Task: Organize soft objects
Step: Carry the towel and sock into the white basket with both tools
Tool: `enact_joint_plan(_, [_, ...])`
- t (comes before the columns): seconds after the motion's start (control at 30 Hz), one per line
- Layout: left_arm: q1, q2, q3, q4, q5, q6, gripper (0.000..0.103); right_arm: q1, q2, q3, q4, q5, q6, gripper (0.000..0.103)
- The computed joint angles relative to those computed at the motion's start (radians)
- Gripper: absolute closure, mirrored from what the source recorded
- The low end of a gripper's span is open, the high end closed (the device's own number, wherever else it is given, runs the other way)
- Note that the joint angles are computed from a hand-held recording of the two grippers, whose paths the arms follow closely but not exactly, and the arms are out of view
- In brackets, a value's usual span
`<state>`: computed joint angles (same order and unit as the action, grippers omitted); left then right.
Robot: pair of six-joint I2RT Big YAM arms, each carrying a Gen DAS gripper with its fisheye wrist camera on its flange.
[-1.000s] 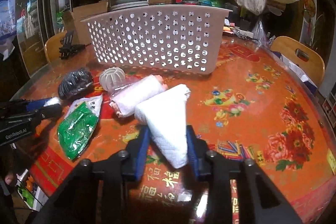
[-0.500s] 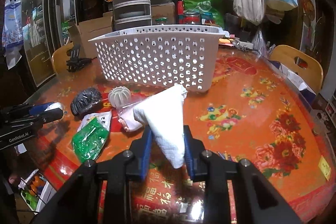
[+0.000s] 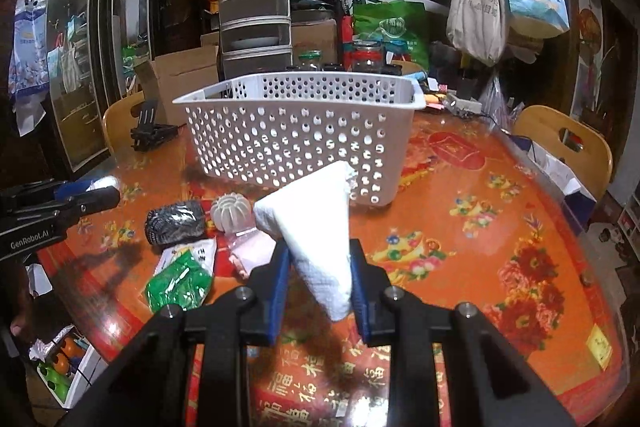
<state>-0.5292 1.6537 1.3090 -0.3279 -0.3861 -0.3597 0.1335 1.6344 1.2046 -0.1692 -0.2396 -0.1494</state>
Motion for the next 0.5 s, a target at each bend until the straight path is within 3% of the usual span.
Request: enact_joint_plan(0.5, [0.053, 0.046, 0.216, -0.082, 0.049, 0.086, 0.074, 0.014, 0.001, 0.144, -0.078, 0.005, -0.028, 0.076])
